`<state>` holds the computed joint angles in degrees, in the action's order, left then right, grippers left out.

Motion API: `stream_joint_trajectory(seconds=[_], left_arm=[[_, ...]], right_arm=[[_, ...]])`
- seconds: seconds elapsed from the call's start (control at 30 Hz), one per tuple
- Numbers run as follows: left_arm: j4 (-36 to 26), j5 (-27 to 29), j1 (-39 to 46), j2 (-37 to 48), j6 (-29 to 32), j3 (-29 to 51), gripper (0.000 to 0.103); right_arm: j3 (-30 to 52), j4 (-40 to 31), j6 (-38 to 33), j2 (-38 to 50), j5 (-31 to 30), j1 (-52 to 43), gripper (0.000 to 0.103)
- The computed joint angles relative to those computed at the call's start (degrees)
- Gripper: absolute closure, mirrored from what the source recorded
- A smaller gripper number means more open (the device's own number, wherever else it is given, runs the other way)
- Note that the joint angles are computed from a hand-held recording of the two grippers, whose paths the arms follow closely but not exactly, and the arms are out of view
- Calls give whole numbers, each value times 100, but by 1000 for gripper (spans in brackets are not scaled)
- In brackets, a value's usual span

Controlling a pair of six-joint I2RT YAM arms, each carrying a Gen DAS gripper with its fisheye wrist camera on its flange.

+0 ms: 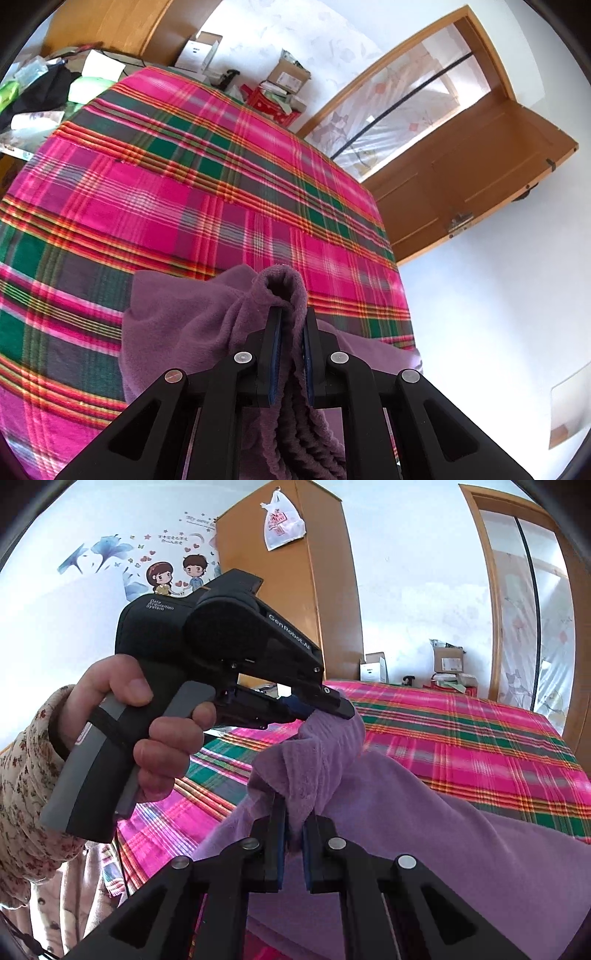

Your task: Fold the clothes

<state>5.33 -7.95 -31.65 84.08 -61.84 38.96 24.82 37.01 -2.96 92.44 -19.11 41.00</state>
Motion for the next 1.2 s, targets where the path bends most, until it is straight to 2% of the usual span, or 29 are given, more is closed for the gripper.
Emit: stream_joint_trajectory(seconds=[0.23,0.4,0.5,0.6,0.67,0.77,0.83,1.0,1.07,1.2], left_arm=[[241,238,58,538,-84,137,92],[367,590,146,822,-127,188,86],[401,483,78,794,-73,163,78],[569,395,28,619,-17,-23,78],[661,318,-3,507,-48,-159,78],[796,222,-40,420,-76,-354,78],[954,192,-34,342,-175,-554,78],[1221,72,-29,140,-360,-966,78],[1418,23,-50,40,-435,-1175,78],[1674,-118,-122,-66,-611,-1501,78]], right_arm=[[112,12,-24,422,39,-91,96],[203,48,-18,730,-6,-156,95],[223,87,-33,876,-116,-222,95],[241,62,-33,981,-291,-318,94],[277,-9,-34,1060,-501,-445,93],[402,-169,57,1210,-1003,-729,81],[418,-214,126,1267,-1360,-900,70],[756,-719,26,1526,-2459,-1403,58],[984,-1108,-103,1644,-2883,-1576,54],[1960,-2507,-329,2175,-3669,-1922,50]])
